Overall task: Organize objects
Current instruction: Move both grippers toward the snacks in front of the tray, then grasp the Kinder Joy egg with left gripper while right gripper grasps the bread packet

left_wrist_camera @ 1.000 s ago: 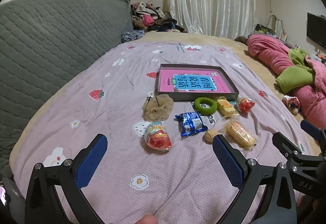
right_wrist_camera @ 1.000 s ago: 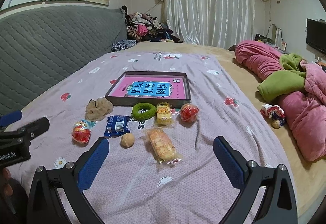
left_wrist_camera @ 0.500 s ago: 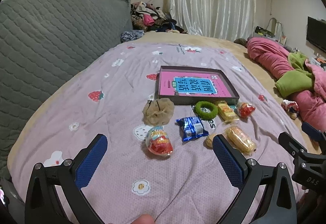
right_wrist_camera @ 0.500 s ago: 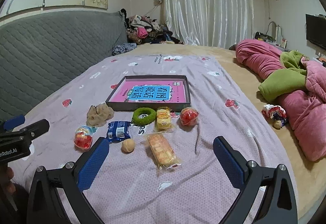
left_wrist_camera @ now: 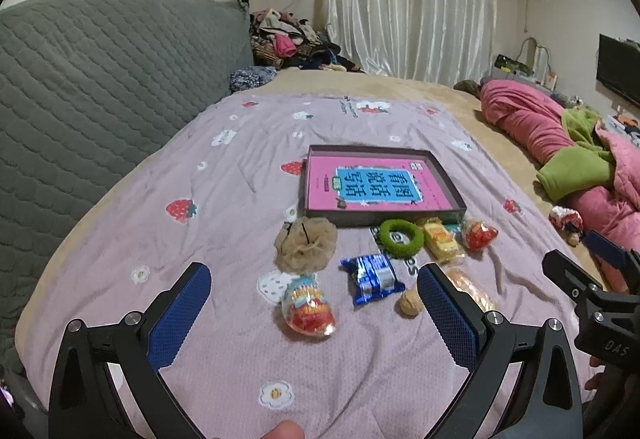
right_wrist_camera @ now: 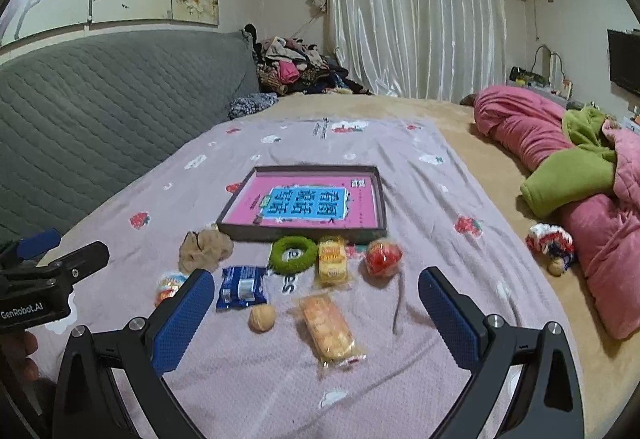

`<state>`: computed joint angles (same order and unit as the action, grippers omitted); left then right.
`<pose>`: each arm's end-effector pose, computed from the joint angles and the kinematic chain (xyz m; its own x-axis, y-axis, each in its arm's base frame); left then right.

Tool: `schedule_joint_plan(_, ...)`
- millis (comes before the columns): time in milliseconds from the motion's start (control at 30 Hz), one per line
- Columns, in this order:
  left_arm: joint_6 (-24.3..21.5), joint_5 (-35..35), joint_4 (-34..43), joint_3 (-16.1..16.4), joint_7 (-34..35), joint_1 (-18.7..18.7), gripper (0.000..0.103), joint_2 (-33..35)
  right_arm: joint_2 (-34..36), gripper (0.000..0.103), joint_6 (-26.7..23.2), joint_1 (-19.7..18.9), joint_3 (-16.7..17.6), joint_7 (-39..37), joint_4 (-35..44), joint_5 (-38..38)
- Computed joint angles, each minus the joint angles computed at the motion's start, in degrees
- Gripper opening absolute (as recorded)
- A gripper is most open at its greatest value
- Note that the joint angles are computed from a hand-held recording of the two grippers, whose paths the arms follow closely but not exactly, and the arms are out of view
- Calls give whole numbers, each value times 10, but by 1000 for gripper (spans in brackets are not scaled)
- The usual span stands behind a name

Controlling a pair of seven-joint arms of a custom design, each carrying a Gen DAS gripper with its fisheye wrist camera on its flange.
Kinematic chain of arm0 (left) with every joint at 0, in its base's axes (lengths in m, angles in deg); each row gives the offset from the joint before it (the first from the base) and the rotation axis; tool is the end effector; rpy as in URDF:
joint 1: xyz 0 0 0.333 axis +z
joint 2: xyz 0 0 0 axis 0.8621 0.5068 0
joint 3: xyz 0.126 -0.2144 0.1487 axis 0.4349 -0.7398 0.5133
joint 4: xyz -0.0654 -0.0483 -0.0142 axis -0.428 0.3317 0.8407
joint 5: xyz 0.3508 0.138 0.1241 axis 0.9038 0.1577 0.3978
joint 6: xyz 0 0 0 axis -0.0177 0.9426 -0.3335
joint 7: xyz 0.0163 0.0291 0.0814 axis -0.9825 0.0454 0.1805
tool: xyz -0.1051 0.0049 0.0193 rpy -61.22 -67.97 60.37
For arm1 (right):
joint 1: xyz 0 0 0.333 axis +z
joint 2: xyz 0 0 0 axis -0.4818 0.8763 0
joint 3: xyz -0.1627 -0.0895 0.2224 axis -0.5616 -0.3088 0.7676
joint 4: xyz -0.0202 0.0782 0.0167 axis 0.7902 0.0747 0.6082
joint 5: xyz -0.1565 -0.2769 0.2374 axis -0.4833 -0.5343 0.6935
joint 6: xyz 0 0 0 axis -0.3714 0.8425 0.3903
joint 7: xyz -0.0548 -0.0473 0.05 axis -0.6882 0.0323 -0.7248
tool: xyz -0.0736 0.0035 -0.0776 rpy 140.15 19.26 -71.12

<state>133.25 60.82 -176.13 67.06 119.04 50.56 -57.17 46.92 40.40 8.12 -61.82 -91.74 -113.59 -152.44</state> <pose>0.5839 -0.1830 0.5167 -0.4316 -0.9017 0.0249 -0.5414 0.2368 -0.8068 0.4680 0.4256 0.5229 -0.3329 -0.9419 -0.0446 -0.4926 0.2141 -0.8435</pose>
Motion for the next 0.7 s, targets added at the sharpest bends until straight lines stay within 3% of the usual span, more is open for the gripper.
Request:
schedule_joint_plan(267, -14, 91, 67, 13, -65, 4, 103, 44, 11, 103, -3, -2, -9, -34, 26, -7)
schedule_joint_plan(500, -22, 116, 95, 8, -82, 6, 103, 76, 27, 103, -8, -6, -16, -66, 49, 3)
schedule_joint_plan(700, -29, 154, 108, 12, -109, -4, 103, 105, 35, 103, 27, -15, -25, -72, 41, 25)
